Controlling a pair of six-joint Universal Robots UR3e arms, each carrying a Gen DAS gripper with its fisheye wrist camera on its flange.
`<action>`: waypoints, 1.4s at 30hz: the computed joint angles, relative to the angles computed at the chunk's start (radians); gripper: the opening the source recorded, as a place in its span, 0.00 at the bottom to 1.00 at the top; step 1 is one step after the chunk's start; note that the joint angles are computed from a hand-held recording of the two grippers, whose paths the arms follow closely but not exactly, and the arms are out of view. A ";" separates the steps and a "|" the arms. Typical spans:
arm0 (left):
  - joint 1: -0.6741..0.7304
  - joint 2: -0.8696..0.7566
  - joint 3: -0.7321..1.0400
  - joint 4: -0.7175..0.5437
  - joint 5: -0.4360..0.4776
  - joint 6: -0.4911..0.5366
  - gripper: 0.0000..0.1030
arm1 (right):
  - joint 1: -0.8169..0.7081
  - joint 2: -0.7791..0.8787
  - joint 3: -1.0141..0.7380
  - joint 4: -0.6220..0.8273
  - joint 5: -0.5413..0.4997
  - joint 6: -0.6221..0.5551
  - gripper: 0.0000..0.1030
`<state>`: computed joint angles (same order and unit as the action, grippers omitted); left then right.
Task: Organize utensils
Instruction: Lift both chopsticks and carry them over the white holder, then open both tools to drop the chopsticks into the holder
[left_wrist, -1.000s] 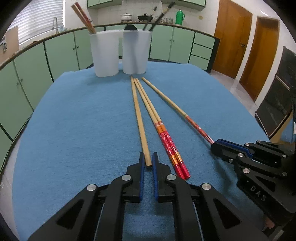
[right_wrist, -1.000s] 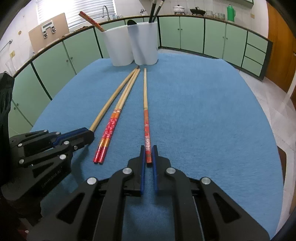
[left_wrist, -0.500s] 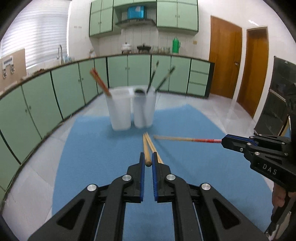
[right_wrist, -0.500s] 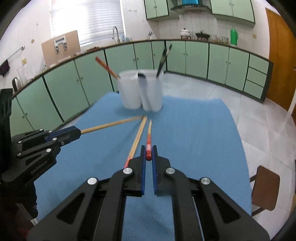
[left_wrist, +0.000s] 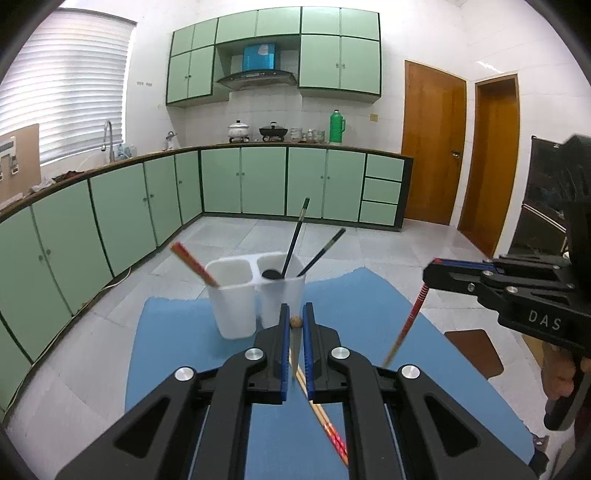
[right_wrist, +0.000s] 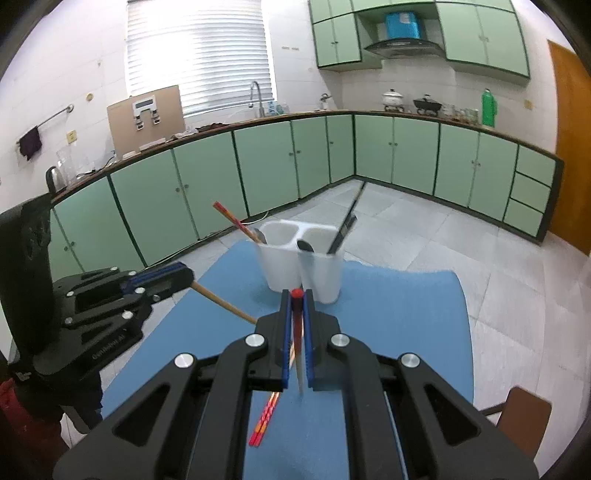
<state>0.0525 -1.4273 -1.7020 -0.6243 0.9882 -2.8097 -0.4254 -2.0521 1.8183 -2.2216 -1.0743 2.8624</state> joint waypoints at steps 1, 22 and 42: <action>-0.001 -0.012 0.018 -0.007 -0.004 0.001 0.06 | 0.007 0.020 -0.023 -0.001 -0.007 0.000 0.05; 0.033 -0.311 0.603 -0.048 -0.052 -0.115 0.06 | 0.031 0.523 -0.763 0.005 0.072 0.160 0.05; -0.085 -0.915 1.404 -0.224 0.108 -0.173 0.06 | 0.200 0.986 -1.068 -0.090 -0.203 0.173 0.05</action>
<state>-0.0326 -2.3421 -0.2980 -0.8487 1.0960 -2.9829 -0.2253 -1.0658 0.7500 -2.3117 -1.2776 3.0357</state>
